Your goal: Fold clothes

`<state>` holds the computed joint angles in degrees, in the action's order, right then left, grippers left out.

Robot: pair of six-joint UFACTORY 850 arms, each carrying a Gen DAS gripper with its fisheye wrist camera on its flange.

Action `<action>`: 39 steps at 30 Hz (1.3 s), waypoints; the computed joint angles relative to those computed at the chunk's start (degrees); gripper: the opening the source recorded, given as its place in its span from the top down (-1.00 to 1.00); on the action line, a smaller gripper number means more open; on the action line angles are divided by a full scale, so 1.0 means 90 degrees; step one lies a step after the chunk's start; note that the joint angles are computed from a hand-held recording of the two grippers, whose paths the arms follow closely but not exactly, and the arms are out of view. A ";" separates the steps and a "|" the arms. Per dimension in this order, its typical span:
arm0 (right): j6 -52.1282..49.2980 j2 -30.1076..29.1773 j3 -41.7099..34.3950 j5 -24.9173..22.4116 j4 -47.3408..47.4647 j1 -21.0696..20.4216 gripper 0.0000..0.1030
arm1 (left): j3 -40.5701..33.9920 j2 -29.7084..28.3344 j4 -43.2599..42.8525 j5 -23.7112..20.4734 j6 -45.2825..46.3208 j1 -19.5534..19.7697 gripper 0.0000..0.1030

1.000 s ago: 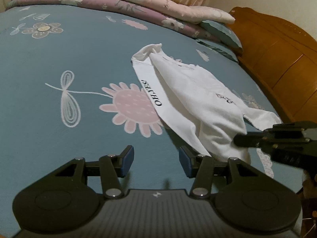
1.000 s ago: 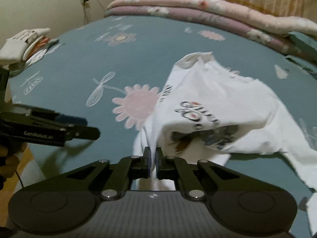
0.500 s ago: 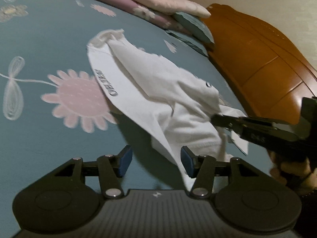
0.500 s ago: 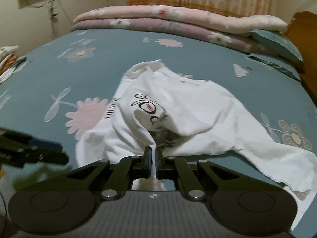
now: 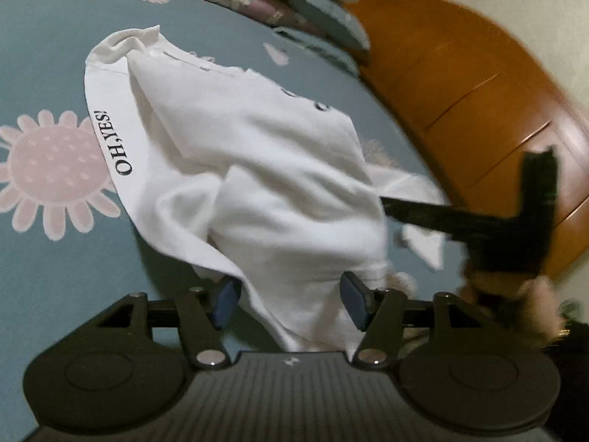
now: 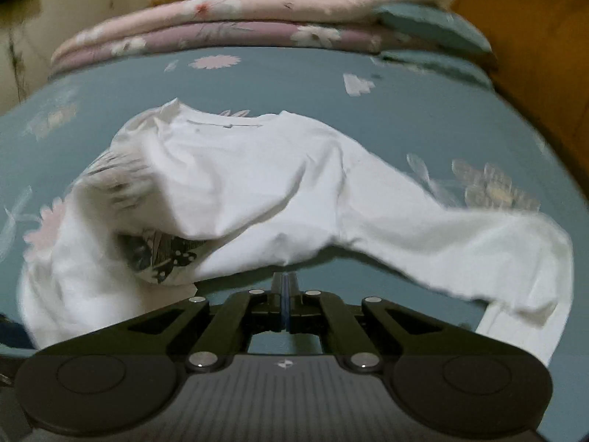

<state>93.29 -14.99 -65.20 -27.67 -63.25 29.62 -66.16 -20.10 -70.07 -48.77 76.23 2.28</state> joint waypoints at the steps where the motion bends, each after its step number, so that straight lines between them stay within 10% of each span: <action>1: 0.0132 0.0084 0.0100 0.0044 -0.0118 0.0008 1.00 | 0.0029 0.0009 -0.0015 0.0130 0.0033 -0.0042 -0.13; 8: 0.0962 0.0597 0.0612 0.0376 -0.0989 0.0139 0.95 | 0.0348 0.0163 0.0067 0.0994 0.0407 -0.0076 -0.01; 17: 0.1891 0.0781 0.0775 0.0721 -0.1656 0.0429 0.80 | 0.0340 0.0081 -0.0390 0.1441 0.0337 -0.0159 0.95; 39: 0.1776 0.0862 0.0794 0.0693 -0.1523 0.0715 0.50 | -0.0407 0.0392 0.0029 0.2118 0.1133 0.0481 1.00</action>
<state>109.27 -7.24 -58.05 -21.43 -76.96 36.06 -69.83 -16.57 -69.81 -29.71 86.43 6.61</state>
